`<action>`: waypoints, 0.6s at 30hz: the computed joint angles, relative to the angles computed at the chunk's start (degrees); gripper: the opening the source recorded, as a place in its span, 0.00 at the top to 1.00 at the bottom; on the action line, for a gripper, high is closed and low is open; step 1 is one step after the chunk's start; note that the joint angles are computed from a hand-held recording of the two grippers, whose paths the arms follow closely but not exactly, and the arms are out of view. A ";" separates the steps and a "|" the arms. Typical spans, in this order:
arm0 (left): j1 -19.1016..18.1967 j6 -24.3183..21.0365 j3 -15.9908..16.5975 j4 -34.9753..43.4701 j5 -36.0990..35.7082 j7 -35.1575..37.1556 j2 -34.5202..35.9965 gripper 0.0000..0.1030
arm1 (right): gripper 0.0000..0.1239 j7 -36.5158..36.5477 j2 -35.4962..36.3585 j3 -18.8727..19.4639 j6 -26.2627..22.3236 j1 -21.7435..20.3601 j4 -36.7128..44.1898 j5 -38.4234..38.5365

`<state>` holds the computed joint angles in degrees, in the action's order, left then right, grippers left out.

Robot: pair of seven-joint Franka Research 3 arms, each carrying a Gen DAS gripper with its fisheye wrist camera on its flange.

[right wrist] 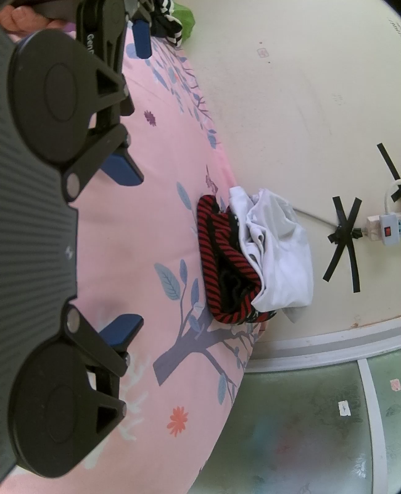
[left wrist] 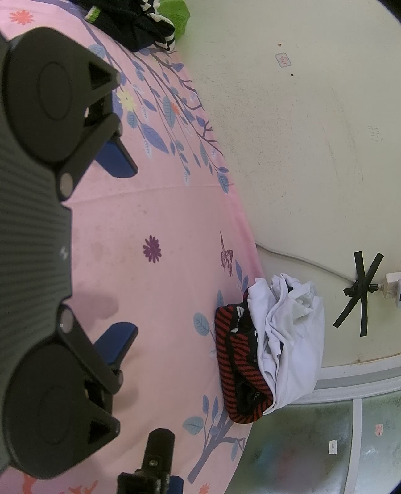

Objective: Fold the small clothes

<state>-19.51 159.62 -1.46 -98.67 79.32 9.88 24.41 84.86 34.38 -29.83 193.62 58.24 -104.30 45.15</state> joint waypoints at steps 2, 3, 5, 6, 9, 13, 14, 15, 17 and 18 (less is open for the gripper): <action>-0.01 0.00 0.01 0.00 0.00 0.00 0.00 0.00 | 0.33 -0.04 -0.01 0.04 0.03 -0.02 -0.01 0.01; -0.01 0.00 0.02 0.00 -0.01 0.00 0.00 0.00 | 0.33 -0.07 0.03 -0.04 0.00 0.06 0.02 0.07; -0.03 -0.06 0.02 0.02 -0.02 0.02 0.00 0.00 | 0.33 -0.13 0.01 0.03 -0.01 -0.02 0.00 0.05; -0.03 -0.06 0.02 0.02 -0.02 0.02 0.00 0.00 | 0.33 -0.13 0.04 -0.04 -0.07 0.02 0.04 0.07; -0.03 -0.07 0.02 0.03 -0.07 0.04 0.02 0.00 | 0.33 -0.06 0.10 -0.16 -0.09 0.14 0.08 0.11; -0.04 -0.07 0.03 0.03 -0.07 0.04 0.02 0.00 | 0.33 0.02 0.09 -0.24 -0.05 0.23 0.01 0.08; -0.04 -0.05 0.04 0.03 -0.05 0.03 0.02 0.00 | 0.33 0.03 0.14 -0.28 -0.11 0.24 0.08 0.08; -0.04 -0.05 0.04 0.03 -0.05 0.03 0.02 0.00 | 0.33 0.06 0.14 -0.29 -0.11 0.24 0.08 0.05; -0.03 -0.08 0.05 0.04 -0.04 0.02 0.02 0.00 | 0.33 0.11 0.10 -0.30 -0.10 0.27 0.00 0.02; -0.03 -0.10 0.05 0.03 -0.06 0.01 0.02 0.00 | 0.33 0.13 0.08 -0.34 -0.09 0.31 -0.03 0.03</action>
